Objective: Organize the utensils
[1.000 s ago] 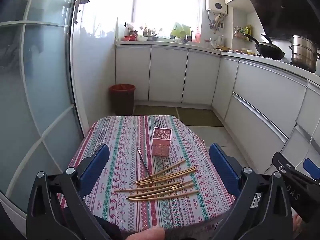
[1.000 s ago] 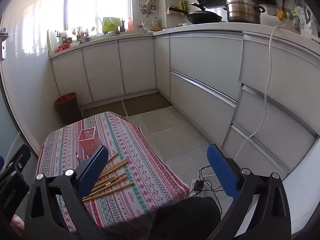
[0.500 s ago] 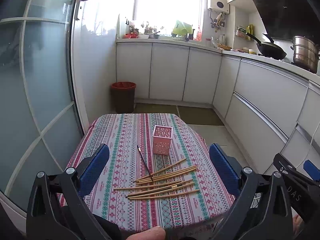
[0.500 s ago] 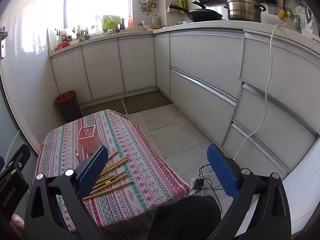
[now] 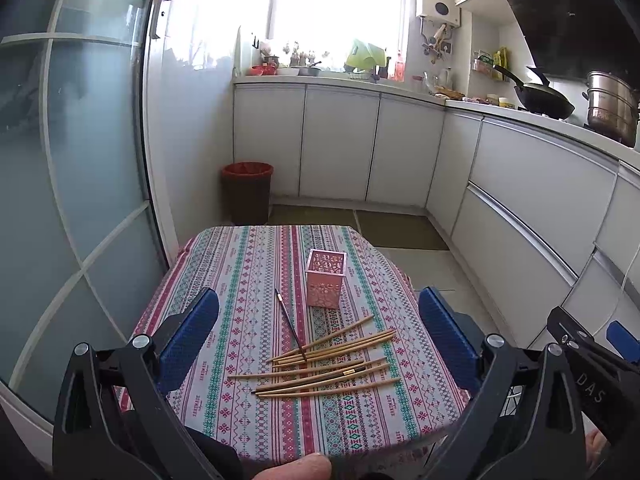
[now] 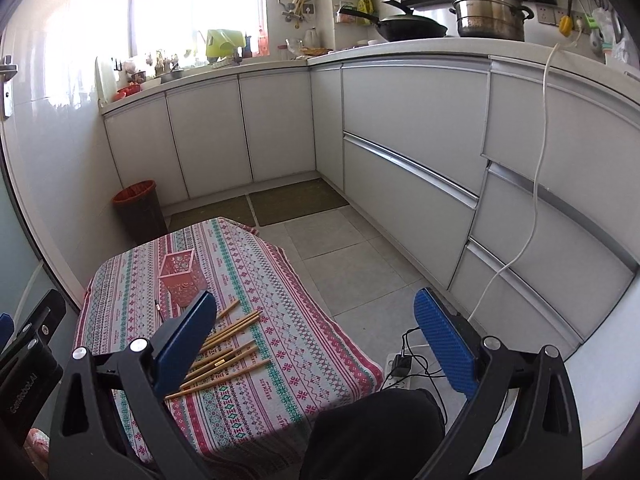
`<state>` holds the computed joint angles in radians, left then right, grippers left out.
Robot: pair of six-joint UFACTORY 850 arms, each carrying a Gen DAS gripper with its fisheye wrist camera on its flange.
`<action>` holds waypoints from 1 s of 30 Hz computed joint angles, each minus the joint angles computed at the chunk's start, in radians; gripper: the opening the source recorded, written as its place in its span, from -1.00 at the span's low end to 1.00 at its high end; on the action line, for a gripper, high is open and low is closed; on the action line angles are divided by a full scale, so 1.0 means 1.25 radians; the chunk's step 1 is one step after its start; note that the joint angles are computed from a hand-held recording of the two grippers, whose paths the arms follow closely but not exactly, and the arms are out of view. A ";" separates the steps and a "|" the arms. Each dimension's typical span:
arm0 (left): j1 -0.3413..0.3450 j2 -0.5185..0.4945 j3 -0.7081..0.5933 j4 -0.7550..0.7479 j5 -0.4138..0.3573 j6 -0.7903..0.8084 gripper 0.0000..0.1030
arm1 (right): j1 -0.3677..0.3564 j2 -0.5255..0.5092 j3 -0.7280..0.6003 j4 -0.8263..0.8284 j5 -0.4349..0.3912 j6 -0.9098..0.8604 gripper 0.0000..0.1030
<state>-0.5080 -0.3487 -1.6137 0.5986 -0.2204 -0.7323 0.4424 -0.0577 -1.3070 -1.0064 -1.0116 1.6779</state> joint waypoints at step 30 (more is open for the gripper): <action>0.002 -0.005 0.004 -0.001 -0.005 0.002 0.86 | -0.003 0.000 0.003 0.010 0.012 -0.007 0.87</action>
<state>-0.5051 -0.3554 -1.6086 0.5971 -0.2262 -0.7304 0.4392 -0.0578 -1.3035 -0.9940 -0.9971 1.6689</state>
